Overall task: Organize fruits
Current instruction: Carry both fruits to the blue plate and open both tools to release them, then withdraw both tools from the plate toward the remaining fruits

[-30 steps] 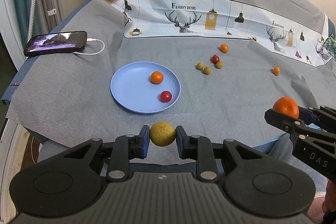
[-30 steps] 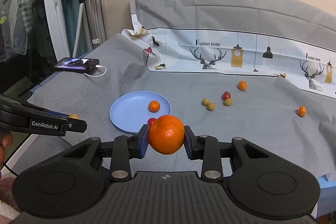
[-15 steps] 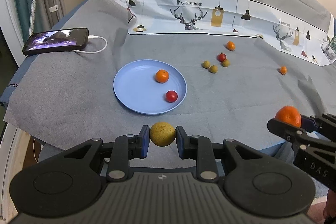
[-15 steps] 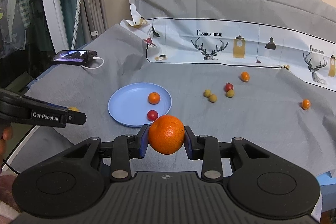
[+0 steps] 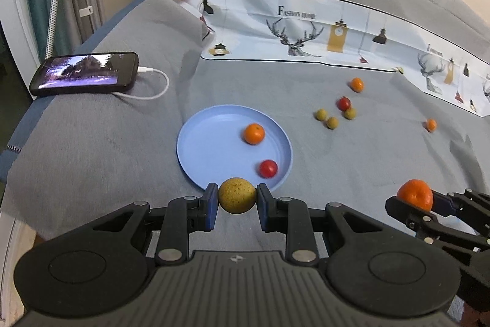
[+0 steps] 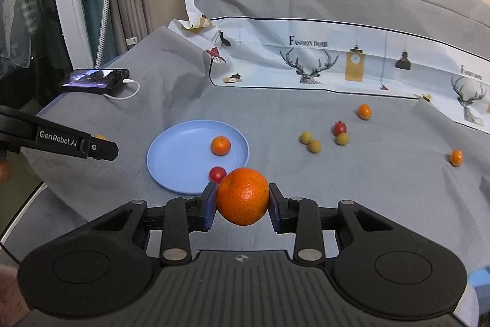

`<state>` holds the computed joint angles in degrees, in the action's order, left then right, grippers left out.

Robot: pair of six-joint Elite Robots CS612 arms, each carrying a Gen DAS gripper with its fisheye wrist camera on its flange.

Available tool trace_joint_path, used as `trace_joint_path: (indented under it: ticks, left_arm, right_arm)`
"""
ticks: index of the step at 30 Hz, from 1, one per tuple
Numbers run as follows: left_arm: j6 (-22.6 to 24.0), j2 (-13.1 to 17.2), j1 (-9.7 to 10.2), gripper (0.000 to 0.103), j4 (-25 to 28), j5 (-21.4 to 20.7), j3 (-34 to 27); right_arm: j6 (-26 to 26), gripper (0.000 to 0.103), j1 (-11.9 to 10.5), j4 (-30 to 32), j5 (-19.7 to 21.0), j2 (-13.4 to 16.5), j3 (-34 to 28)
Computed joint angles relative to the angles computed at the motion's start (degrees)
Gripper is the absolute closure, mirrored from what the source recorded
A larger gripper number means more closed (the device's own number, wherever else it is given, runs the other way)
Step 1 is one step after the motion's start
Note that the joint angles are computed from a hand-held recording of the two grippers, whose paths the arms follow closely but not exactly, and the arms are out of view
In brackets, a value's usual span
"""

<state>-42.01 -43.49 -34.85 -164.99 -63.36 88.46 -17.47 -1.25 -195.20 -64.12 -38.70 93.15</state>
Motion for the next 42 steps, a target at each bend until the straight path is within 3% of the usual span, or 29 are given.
trace_joint_path:
  ticks: [13,23,28,29,30,31,32,33,34,37,42]
  left_arm:
    - [0.4,7.7,4.65,0.074,10.9,-4.1,-12.3]
    - [1.9,12.6,6.49,0.074,16.6,-4.2,-19.4]
    - [3.0,13.7,7.11,0.073,16.6,-5.2,-20.9]
    - [3.3,13.7,7.11,0.066,16.2,-4.9,-20.9]
    - [3.4,13.6,7.04,0.045,15.8,-4.3,-20.7]
    - [3.2,13.4,6.93,0.031,15.2,-3.5,-20.4]
    - [2.7,13.2,6.74,0.006,15.0,-2.6,-20.1]
    - [1.9,12.8,6.48,0.000,14.4,-1.4,-19.4]
    - [1.5,12.2,6.25,0.000,13.5,-0.8,-18.5]
    - [2.2,10.6,6.41,0.000,14.9,-5.6,-17.1]
    - [-3.4,7.4,5.45,0.000,18.2,-7.7,-13.5]
  right_arm:
    - [-2.4,0.067,3.5,14.0,-0.6,7.5,-15.4]
    - [-5.5,0.067,5.2,23.3,-1.7,12.6,-25.0]
    - [-6.6,0.067,5.8,25.6,-1.8,14.2,-27.8]
    - [-6.9,0.066,5.8,26.1,-1.4,14.5,-28.4]
    - [-7.3,0.066,5.8,26.8,-0.7,14.7,-29.0]
    - [-7.5,0.060,5.9,27.4,-0.5,14.8,-29.4]
    - [-7.8,0.053,5.9,28.0,-0.3,14.9,-29.8]
    - [-8.1,0.038,5.9,28.7,-0.7,14.9,-30.0]
    - [-8.0,0.026,6.0,28.5,-1.1,14.6,-29.7]
    - [-7.8,0.017,5.5,26.8,-1.4,13.2,-27.1]
    - [-7.7,0.008,4.2,25.9,-2.0,8.4,-19.3]
